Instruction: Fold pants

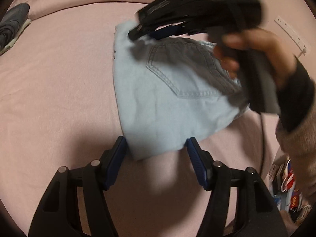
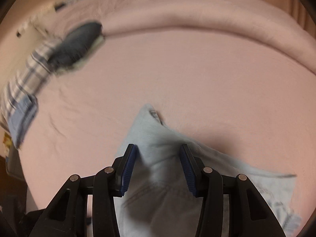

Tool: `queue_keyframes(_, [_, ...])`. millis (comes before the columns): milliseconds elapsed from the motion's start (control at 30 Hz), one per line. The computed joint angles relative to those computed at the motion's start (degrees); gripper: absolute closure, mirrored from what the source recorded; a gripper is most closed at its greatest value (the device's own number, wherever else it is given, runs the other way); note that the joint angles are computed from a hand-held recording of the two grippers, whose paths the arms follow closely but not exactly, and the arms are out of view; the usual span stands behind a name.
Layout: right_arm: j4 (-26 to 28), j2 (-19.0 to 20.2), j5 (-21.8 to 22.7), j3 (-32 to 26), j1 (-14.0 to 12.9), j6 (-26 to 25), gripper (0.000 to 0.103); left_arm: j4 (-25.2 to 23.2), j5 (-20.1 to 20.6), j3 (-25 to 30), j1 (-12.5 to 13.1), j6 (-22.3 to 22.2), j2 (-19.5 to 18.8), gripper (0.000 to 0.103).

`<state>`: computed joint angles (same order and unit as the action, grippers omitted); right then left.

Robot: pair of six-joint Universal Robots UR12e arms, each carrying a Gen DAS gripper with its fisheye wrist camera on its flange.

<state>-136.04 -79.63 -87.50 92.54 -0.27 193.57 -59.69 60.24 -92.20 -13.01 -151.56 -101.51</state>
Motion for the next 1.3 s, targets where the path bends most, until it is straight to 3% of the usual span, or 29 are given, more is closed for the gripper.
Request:
queue_keyframes(133, [3.7,2.3,-3.0,-2.8,0.8,-1.7,0.057,1.8,1.8,-1.3,-0.3,1.9,0.8,0.046])
queue_keyframes(233, [4.2,2.4,-1.1,-3.3,0.0,1.2,0.057,1.6,2.0,-1.6,-0.3,2.0,1.3,0.047])
queue_keyframes(333, [-0.2,1.2,4.2,-1.2,-1.9,7.1,0.057,-0.4,-1.1,-1.5,0.6,0.3,1.8,0.047])
queue_keyframes(433, [-5.9,-0.3,6.4,1.2,-3.1,11.7,0.056,-2.3,-5.9,-2.0,2.6,-1.9,2.4,0.047])
queue_keyframes(500, [-6.5,-0.5,8.8,1.5,-3.5,11.5,0.051,-2.7,-9.3,-2.5,3.7,-3.9,2.6,0.046])
queue_keyframes(633, [-1.6,1.4,9.7,-1.2,-2.8,6.8,0.048,-3.3,-11.6,-1.4,4.1,-7.5,1.2,0.046])
queue_keyframes(667, [-0.7,1.8,9.4,-1.5,-2.6,6.1,0.048,-4.3,-11.4,-0.8,3.9,-8.4,0.6,0.049])
queue_keyframes(700, [1.4,2.2,9.5,-2.3,-2.4,4.3,0.049,-5.8,-10.3,0.1,3.6,-8.9,-0.1,0.062])
queue_keyframes(767, [4.3,3.8,6.4,-4.5,-1.1,0.7,0.065,-5.7,-8.3,1.9,2.3,-10.3,-1.1,0.069])
queue_keyframes(800, [5.1,3.9,5.0,-4.9,-0.7,-1.4,0.067,-5.0,-8.6,1.5,2.4,-10.3,-1.0,0.071])
queue_keyframes(1000, [5.5,4.6,3.6,-5.8,-0.4,-2.2,0.071,-1.6,-5.7,0.5,1.4,-8.7,-0.2,0.073])
queue_keyframes(1133, [4.6,4.7,2.5,-5.7,-0.1,-1.0,0.071,-2.3,-5.6,-0.1,1.7,-8.2,0.4,0.073])
queue_keyframes(1300, [0.4,2.9,0.2,-3.8,-0.1,1.9,0.071,-1.9,-4.5,-0.6,0.9,-6.5,0.9,0.071])
